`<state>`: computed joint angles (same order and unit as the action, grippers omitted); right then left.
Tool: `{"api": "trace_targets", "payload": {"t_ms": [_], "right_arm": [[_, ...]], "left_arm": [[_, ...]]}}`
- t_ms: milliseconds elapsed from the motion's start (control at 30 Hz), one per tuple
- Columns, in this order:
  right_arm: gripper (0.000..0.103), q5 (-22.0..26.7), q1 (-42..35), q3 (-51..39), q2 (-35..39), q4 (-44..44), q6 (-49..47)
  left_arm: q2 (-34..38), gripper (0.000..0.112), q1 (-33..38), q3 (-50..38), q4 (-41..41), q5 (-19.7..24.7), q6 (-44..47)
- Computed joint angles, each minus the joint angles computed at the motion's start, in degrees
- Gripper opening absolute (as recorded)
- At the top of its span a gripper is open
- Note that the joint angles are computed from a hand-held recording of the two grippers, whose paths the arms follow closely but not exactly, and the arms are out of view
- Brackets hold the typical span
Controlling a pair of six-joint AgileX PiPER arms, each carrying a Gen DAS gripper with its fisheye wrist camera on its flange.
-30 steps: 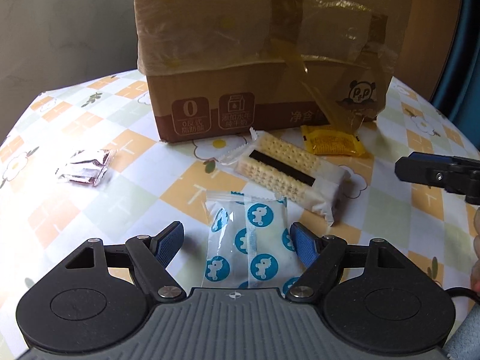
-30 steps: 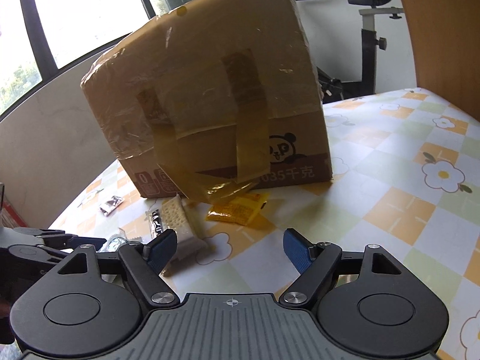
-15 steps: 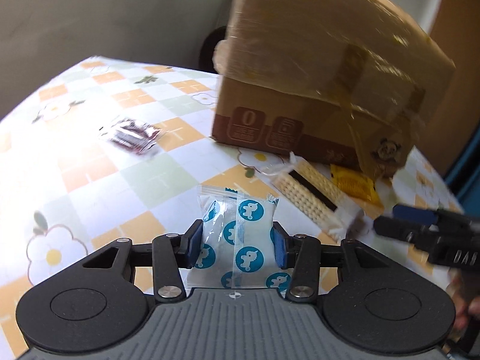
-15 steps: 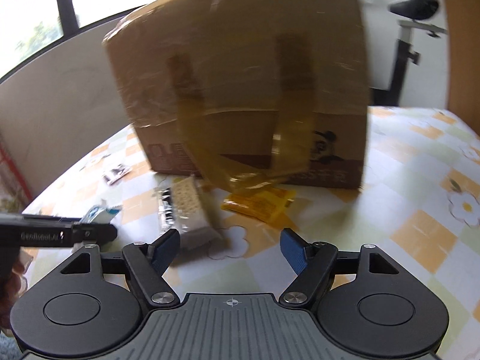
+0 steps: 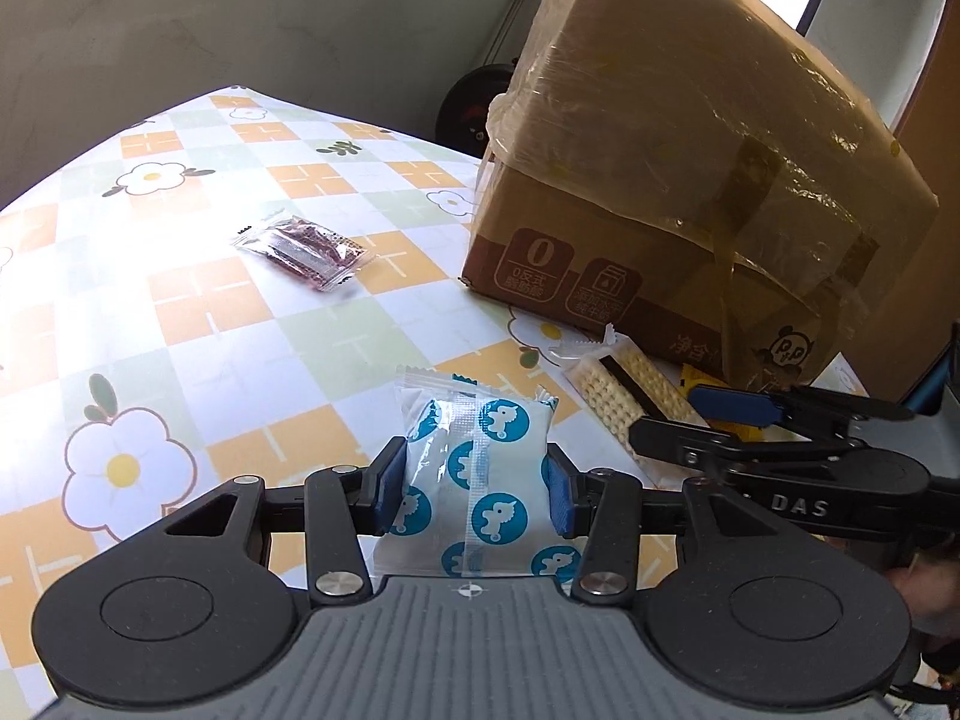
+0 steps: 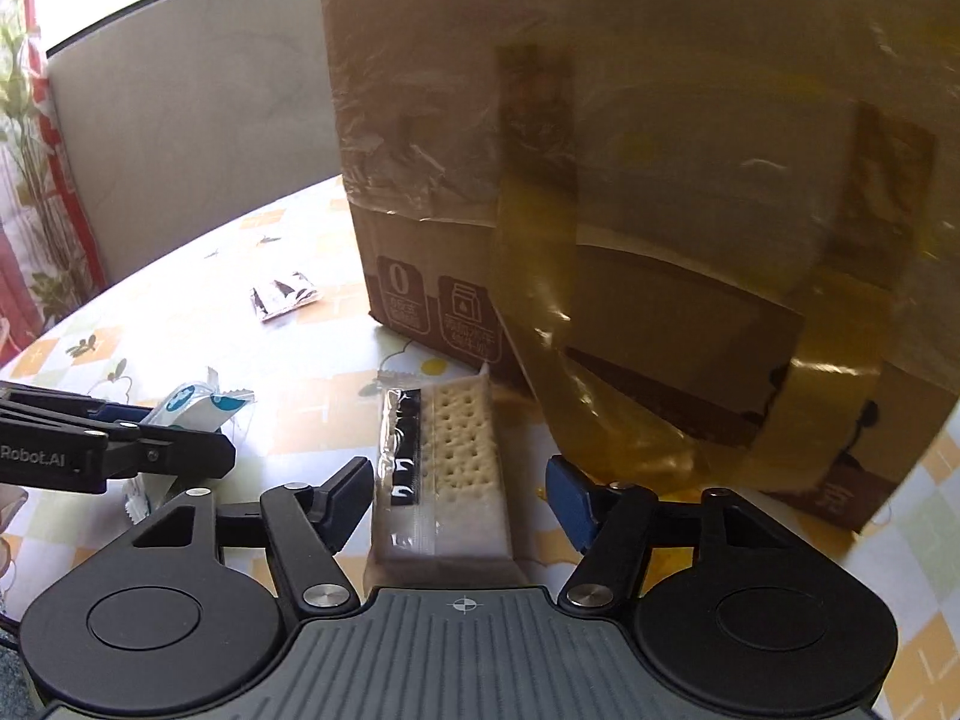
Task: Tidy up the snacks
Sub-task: 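Grasp the clear cracker packet with the right tool while the left tool holds the dotted packet, then lift both packets and carry them over the open box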
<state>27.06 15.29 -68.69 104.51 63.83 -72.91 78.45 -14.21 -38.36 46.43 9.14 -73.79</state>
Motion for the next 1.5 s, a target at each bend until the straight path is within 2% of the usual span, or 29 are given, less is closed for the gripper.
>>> {"api": "trace_targets", "payload": {"t_ms": [100, 167, 200, 267, 333, 433, 533, 667, 800, 900, 967, 1033, 1100, 1233, 1333, 1500], "right_arm": [[0.059, -0.87, 1.74, -2.14, 1.59, -4.22, 3.93], [0.054, -1.88, 2.36, -2.3, 1.97, -4.39, 3.72], [0.047, -1.58, 1.99, -1.82, 1.81, -2.74, 1.88], [0.043, 0.23, 0.73, -1.5, 1.64, -1.1, 0.69], [0.043, 3.12, -0.74, -1.4, 1.2, -1.56, 1.07], [0.042, 4.11, -1.88, 0.83, -1.4, -4.62, 2.96], [0.043, 6.23, -5.7, 5.83, -4.97, -2.03, 3.17], [0.043, 7.45, -11.48, 12.66, -9.66, 2.24, 0.28], [0.043, 5.84, -17.04, 16.76, -13.08, 3.26, -1.5], [0.043, 3.88, -20.28, 16.97, -12.61, 4.93, -1.29], [0.043, 2.52, -21.58, 17.57, -12.08, 8.93, -3.85], [0.043, 2.07, -22.83, 19.49, -11.75, 16.44, -10.76], [0.043, 1.65, -23.13, 20.84, -12.25, 19.61, -15.3], [0.043, -2.65, -20.28, 22.05, -13.0, 22.5, -19.46], [0.043, -4.03, -18.92, 22.45, -13.14, 24.31, -21.01], [0.043, -3.29, -19.21, 22.23, -12.63, 24.99, -21.74]], "left_arm": [[0.04, 0.049, -1.25, 0.08, 6.21, 1.2, -6.45], [0.26, 0.05, -1.03, -0.35, 3.28, 1.26, -3.28], [0.25, 0.05, -0.74, -0.42, 1.48, 1.05, -1.41], [0.34, 0.049, -0.05, -0.25, -0.01, 0.06, 0.21], [0.32, 0.049, 0.25, -0.07, -0.39, -0.46, 0.77], [0.53, 0.049, 0.65, -0.29, -3.17, -0.69, 3.21], [0.61, 0.05, 1.29, -0.28, -6.35, -1.39, 5.55], [0.94, 0.05, -0.19, -0.61, 1.09, 0.11, -1.67], [1.16, 0.05, -1.4, -0.56, 8.23, 1.32, -8.98], [1.39, 0.05, -2.61, -0.57, 12.98, 2.67, -13.42], [1.39, 0.05, -2.97, -0.56, 14.04, 3.2, -14.28], [1.44, 0.05, -3.05, -0.51, 15.12, 3.33, -15.13], [1.34, 0.05, -3.13, -0.37, 15.87, 3.55, -15.47], [1.82, 0.052, -4.16, -0.56, 18.95, 4.78, -18.1], [1.98, 0.053, -5.37, -0.39, 22.21, 6.39, -21.16], [2.13, 0.054, -6.41, -0.29, 24.18, 7.69, -22.7]]}}
